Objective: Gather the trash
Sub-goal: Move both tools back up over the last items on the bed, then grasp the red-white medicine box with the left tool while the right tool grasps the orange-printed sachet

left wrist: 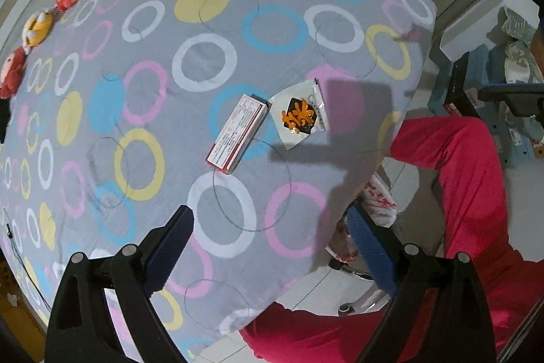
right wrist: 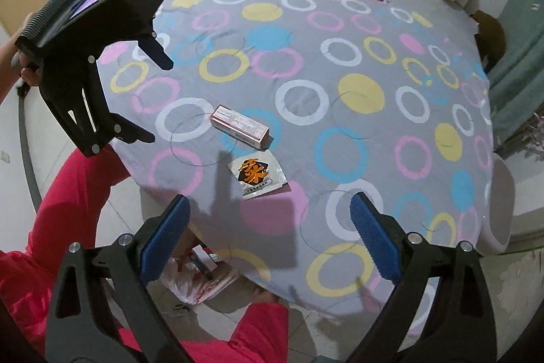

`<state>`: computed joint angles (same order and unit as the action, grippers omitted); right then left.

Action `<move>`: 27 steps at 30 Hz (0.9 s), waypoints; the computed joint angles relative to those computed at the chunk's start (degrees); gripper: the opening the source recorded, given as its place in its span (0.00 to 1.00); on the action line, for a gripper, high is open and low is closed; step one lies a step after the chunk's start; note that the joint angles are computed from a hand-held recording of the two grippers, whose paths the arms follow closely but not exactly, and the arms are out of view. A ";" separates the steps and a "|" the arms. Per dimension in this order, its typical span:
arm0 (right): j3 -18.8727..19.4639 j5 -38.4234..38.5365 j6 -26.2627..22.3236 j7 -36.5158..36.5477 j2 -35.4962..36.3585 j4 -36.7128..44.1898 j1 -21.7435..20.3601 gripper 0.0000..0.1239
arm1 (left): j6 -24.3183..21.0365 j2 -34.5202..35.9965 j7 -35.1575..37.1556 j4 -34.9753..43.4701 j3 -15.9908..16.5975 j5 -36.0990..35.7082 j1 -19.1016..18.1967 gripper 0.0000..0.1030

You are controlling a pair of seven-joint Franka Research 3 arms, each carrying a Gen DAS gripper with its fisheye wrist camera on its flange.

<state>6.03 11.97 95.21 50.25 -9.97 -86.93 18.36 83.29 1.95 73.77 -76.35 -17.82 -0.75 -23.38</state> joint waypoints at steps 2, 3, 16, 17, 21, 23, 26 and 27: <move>0.27 -0.25 -0.18 -0.24 1.53 0.19 0.24 0.75 | 0.64 0.20 1.20 -1.13 0.31 -0.34 0.36 0.87; 0.38 -0.34 -0.31 -0.35 2.31 0.24 0.40 0.75 | 0.94 0.52 1.72 -1.72 0.41 -0.13 0.50 0.87; 0.95 -2.65 0.62 -0.47 8.12 -3.01 2.21 0.75 | 6.51 2.84 5.38 -8.47 1.63 -3.46 3.27 0.87; 0.96 -2.89 0.68 -0.44 8.54 -3.15 2.35 0.75 | 6.66 3.15 5.47 -8.57 1.63 -3.58 3.38 0.87; 1.13 -3.82 1.03 -0.45 10.66 -3.95 3.06 0.75 | 8.03 4.31 6.68 -9.89 1.64 -3.72 3.81 0.87; 1.19 -4.20 1.37 -0.74 11.27 -4.60 3.40 0.75 | 8.48 5.00 7.05 -10.16 1.68 -3.44 3.98 0.87; 1.30 -4.64 2.05 -0.96 12.40 -5.42 3.93 0.75 | 9.62 6.13 7.04 -10.51 1.79 -3.44 4.31 0.87; 1.33 -5.00 2.66 -1.05 12.51 -5.99 4.10 0.75 | 9.90 6.43 7.25 -10.58 1.80 -3.67 4.46 0.87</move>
